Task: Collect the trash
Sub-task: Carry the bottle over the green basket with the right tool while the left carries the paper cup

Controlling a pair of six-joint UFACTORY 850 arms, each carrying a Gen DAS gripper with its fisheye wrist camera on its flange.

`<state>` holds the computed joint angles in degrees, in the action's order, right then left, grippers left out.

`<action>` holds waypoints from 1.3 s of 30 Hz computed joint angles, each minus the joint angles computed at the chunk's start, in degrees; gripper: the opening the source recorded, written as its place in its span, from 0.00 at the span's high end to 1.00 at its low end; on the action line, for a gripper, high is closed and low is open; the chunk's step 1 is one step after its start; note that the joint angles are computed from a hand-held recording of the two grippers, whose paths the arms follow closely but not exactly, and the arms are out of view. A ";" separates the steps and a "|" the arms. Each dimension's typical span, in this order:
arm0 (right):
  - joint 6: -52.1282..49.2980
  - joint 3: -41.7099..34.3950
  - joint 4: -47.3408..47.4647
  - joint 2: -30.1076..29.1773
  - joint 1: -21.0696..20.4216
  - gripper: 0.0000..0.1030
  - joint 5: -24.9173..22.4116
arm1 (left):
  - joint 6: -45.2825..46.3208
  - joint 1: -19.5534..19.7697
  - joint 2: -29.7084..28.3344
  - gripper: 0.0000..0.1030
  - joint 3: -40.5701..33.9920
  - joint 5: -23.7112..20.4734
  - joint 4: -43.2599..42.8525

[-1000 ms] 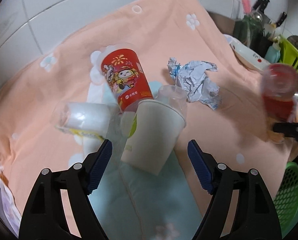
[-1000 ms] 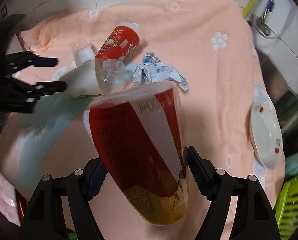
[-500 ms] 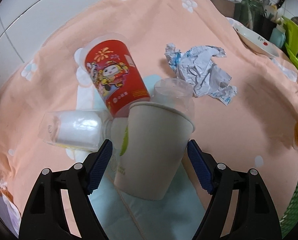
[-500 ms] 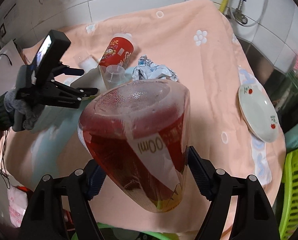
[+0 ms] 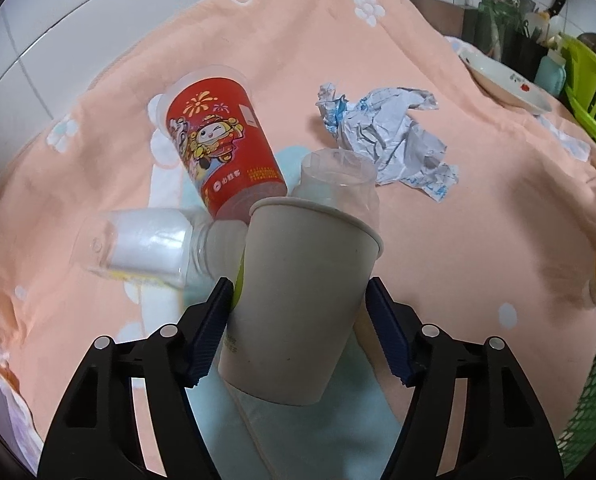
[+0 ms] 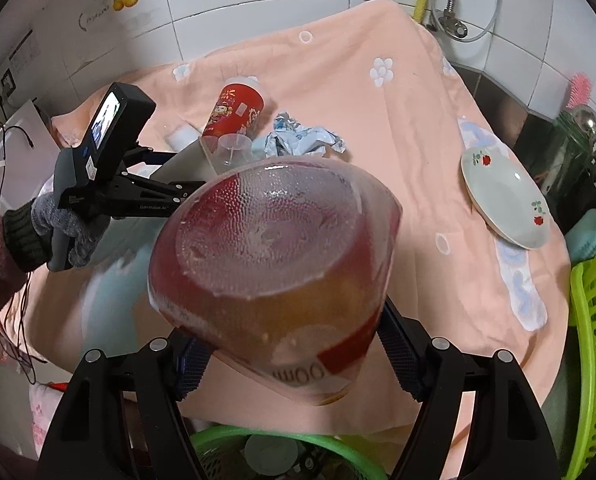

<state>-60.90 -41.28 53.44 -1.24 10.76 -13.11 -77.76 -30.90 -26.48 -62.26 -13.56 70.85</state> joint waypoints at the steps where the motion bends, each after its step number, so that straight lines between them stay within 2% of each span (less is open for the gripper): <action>1: -1.35 0.38 1.41 0.35 -0.18 0.30 -0.22 | -2.12 -0.09 0.66 0.36 0.77 0.15 1.49; 10: -12.42 3.93 11.57 4.54 -2.07 0.30 -3.71 | -16.39 -2.63 7.90 0.36 7.80 -1.34 10.01; 18: -17.99 7.98 15.16 10.21 -4.45 0.30 -8.02 | -22.10 -8.25 15.10 0.36 13.61 -4.86 9.53; 29: -11.88 16.02 5.24 20.55 -9.05 0.30 -12.06 | -29.52 -20.42 22.32 0.36 18.28 -10.91 9.14; 39: -5.56 24.26 -4.59 27.64 -13.70 0.30 -15.35 | -33.93 -30.50 24.21 0.36 19.59 -15.45 7.74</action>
